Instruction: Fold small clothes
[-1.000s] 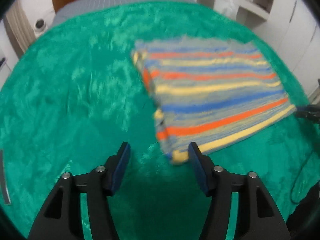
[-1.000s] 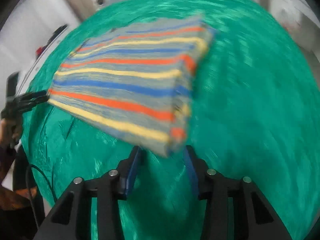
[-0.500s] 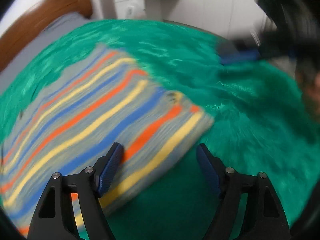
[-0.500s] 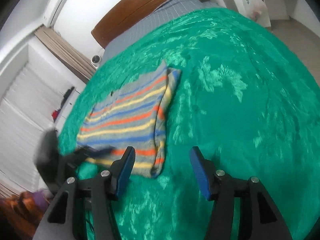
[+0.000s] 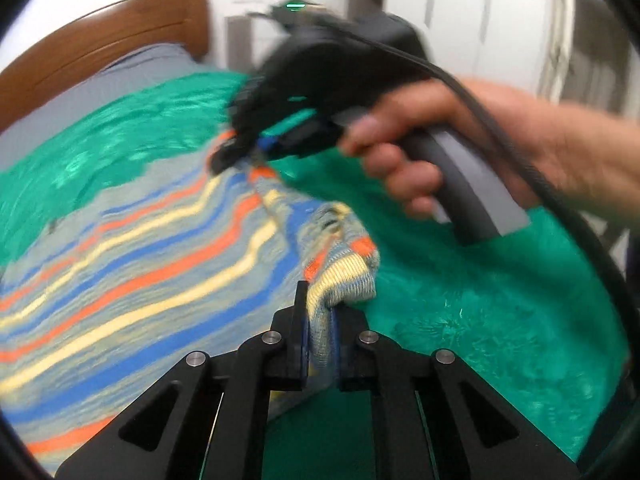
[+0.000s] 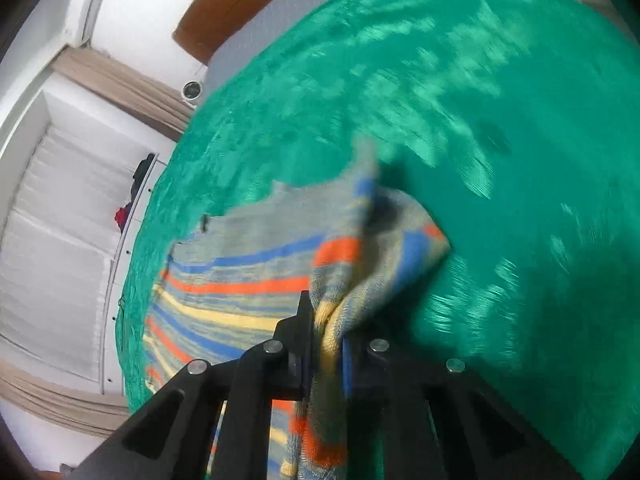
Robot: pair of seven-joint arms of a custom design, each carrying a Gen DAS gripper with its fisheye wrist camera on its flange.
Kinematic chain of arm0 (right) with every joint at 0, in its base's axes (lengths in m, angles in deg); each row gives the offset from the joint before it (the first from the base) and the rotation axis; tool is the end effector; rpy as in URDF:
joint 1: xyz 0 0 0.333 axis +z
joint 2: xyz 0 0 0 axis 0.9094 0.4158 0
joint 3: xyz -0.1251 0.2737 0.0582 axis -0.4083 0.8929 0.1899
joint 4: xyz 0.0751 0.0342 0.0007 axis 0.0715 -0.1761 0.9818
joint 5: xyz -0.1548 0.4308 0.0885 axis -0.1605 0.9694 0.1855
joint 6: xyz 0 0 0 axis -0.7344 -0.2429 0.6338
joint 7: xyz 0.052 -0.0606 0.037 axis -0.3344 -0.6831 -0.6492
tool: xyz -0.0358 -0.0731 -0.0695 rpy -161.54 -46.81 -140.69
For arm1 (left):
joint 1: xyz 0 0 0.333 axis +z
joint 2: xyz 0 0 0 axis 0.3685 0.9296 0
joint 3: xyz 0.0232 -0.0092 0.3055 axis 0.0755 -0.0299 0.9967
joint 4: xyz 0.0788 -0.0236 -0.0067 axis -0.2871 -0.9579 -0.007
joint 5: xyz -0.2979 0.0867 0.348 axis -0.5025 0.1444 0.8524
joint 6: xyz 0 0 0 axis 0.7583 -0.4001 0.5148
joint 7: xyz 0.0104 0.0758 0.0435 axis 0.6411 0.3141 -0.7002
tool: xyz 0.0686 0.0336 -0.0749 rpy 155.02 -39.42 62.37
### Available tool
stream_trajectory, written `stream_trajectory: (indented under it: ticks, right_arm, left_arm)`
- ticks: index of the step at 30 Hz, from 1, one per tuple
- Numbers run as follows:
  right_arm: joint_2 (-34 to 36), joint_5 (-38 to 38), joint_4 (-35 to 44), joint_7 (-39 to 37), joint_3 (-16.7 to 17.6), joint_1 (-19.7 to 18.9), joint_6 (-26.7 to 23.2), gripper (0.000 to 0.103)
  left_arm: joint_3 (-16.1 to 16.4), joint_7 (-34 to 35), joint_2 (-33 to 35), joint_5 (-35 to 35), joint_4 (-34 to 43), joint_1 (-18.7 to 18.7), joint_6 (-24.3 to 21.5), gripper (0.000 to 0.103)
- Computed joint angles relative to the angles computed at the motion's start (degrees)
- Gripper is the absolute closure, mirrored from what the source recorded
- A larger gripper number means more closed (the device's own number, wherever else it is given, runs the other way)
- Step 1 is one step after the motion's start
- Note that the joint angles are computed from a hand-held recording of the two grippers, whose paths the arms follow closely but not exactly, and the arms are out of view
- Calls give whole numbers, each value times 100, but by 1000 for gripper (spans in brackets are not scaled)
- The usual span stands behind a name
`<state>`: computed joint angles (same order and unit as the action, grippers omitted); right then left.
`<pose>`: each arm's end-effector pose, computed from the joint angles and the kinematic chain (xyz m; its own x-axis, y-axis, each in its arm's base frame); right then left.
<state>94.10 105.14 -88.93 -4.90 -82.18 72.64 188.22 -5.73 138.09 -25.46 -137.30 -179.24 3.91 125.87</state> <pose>0.7050 0.1688 0.3983 0.1161 -0.7788 -0.6164 -0.9019 0.1773 -0.3939 0.5060 -0.1388 0.4181 -0.6683 -0.7384 0.0909 -0.5524 0.4107 -0.7254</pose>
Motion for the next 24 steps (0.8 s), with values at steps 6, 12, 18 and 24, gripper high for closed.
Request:
stream_trajectory:
  ticks: [6, 12, 18, 24]
  right_arm:
    - [61, -251, 688, 0, 194, 371, -1, 91]
    - [1594, -1726, 2782, 812, 354, 1118, -454, 91]
    - [2688, -2101, 4034, 1242, 777, 1405, -599, 74]
    - [999, -1998, 1815, 646, 692, 1303, 242, 68]
  left_arm:
    - [555, -484, -739, -132, -356, 584, -231, 97]
    - [826, -1652, -516, 546, -299, 1491, -402, 95]
    - [951, -2065, -640, 1173, -491, 1898, -484, 58]
    - [1154, -1705, -669, 755, -418, 1674, -298, 34]
